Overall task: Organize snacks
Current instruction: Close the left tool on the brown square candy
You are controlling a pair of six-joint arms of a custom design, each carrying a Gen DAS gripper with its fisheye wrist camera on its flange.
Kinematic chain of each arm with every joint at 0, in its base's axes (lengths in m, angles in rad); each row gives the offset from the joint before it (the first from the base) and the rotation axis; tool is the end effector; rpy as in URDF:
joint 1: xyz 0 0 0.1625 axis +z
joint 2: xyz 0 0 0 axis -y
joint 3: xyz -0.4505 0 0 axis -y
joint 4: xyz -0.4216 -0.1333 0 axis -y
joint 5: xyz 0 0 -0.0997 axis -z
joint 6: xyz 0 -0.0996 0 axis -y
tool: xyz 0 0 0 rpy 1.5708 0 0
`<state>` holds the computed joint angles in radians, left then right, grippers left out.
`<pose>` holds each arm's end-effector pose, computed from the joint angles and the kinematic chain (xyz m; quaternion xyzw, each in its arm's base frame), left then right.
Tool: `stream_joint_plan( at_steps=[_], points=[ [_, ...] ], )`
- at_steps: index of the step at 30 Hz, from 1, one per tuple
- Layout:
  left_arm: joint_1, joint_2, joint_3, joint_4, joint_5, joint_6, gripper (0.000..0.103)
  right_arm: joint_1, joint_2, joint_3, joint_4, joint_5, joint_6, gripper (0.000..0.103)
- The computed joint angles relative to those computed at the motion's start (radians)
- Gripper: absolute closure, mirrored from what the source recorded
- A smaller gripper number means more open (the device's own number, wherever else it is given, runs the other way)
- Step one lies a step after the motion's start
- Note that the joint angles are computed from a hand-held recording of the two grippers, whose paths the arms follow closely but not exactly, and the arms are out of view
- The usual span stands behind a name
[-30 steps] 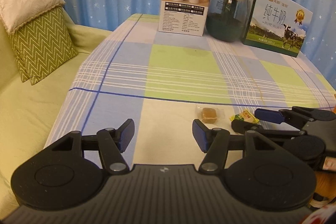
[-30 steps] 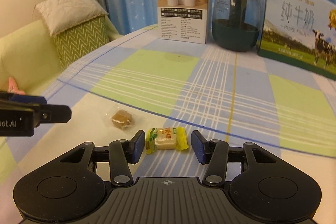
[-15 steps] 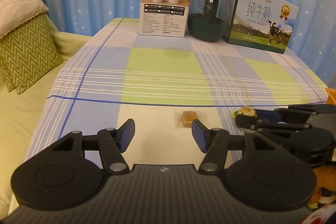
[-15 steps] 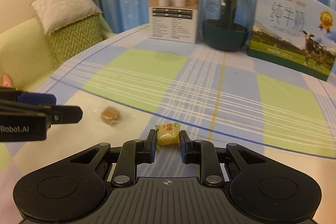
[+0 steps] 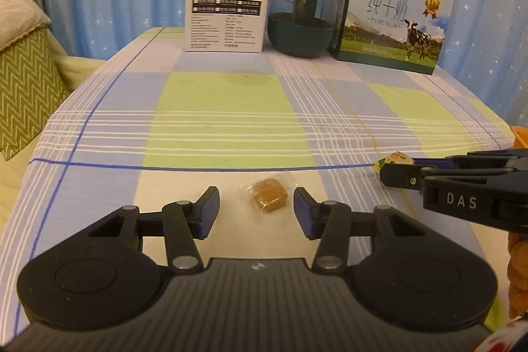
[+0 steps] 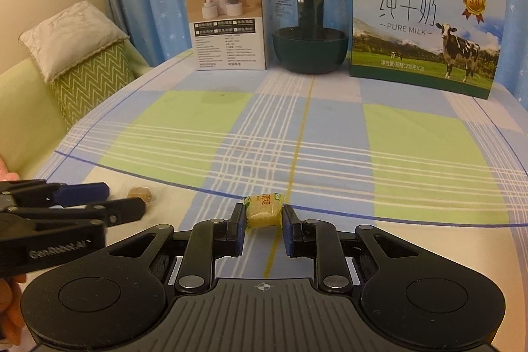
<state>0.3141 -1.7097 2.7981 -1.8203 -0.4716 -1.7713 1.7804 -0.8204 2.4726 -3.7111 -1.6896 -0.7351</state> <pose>-0.0894 -0.2625 0.1308 0.0075 0.8073 -0.4566 0.3738 0.2036 -0.3732 0.0312 0.4279 -0.8691 0.2180 0.1183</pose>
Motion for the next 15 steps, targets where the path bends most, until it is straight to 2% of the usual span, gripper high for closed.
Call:
stream_joint_plan(
  at_steps=[8,13,15],
  points=[
    [0.032,0.092,0.017,-0.179,0.05,0.133,0.057,-0.003,-0.007,-0.003,0.013,0.001,0.014,0.08],
    [0.049,0.108,0.02,-0.211,0.065,0.187,0.058,-0.004,-0.009,-0.006,0.019,-0.002,0.019,0.08],
    [0.049,0.109,0.016,-0.2,0.063,0.182,0.064,-0.004,-0.009,-0.007,0.019,-0.005,0.022,0.08]
  ],
)
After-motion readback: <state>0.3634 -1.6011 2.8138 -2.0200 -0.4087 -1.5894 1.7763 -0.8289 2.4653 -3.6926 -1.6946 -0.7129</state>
